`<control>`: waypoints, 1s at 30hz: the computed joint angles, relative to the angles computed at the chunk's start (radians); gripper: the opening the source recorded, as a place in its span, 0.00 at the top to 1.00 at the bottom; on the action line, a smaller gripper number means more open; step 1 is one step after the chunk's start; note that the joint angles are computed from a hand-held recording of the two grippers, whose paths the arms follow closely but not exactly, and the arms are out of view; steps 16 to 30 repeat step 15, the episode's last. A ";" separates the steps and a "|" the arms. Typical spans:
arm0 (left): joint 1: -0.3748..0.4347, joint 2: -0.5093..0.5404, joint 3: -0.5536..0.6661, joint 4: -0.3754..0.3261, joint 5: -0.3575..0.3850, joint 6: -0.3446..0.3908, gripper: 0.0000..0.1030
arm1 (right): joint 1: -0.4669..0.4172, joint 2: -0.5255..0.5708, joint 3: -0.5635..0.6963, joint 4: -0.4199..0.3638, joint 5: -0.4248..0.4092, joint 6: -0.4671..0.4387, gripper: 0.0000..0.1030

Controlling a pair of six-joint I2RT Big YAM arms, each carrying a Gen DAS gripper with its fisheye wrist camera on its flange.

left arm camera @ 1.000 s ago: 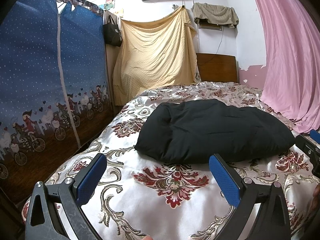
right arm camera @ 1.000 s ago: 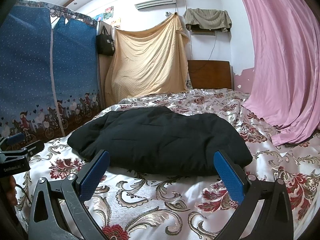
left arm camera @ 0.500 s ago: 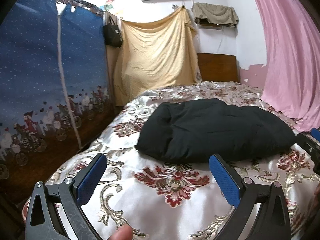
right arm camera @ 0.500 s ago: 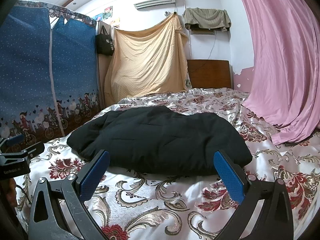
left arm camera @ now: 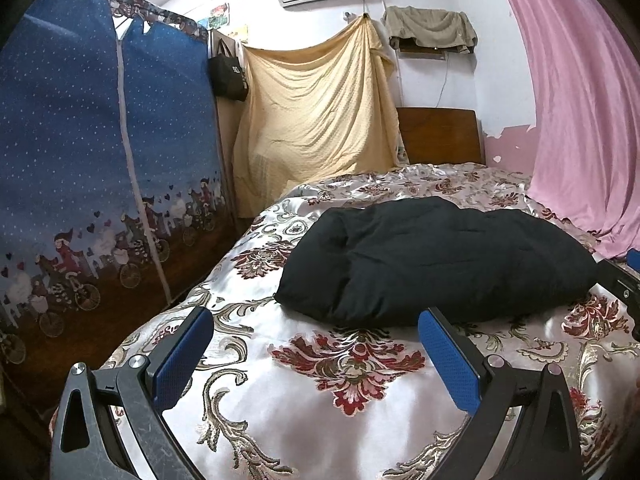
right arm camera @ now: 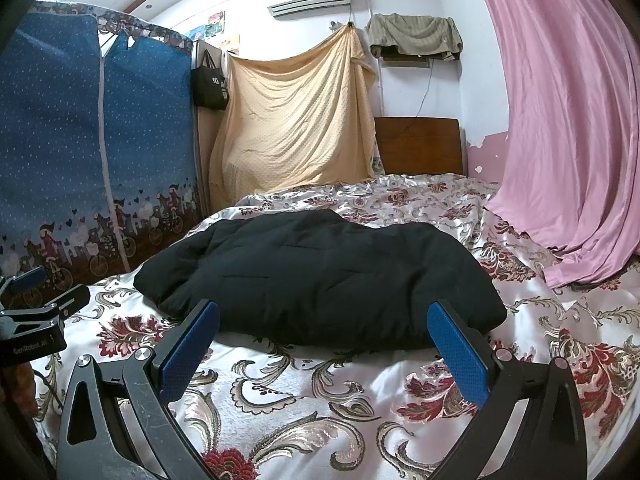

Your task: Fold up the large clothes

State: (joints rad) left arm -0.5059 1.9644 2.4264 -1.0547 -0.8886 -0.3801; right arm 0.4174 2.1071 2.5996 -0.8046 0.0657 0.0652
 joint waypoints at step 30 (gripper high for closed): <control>-0.001 -0.003 -0.003 0.012 0.006 0.006 0.00 | 0.000 0.004 0.016 -0.012 0.001 -0.008 0.01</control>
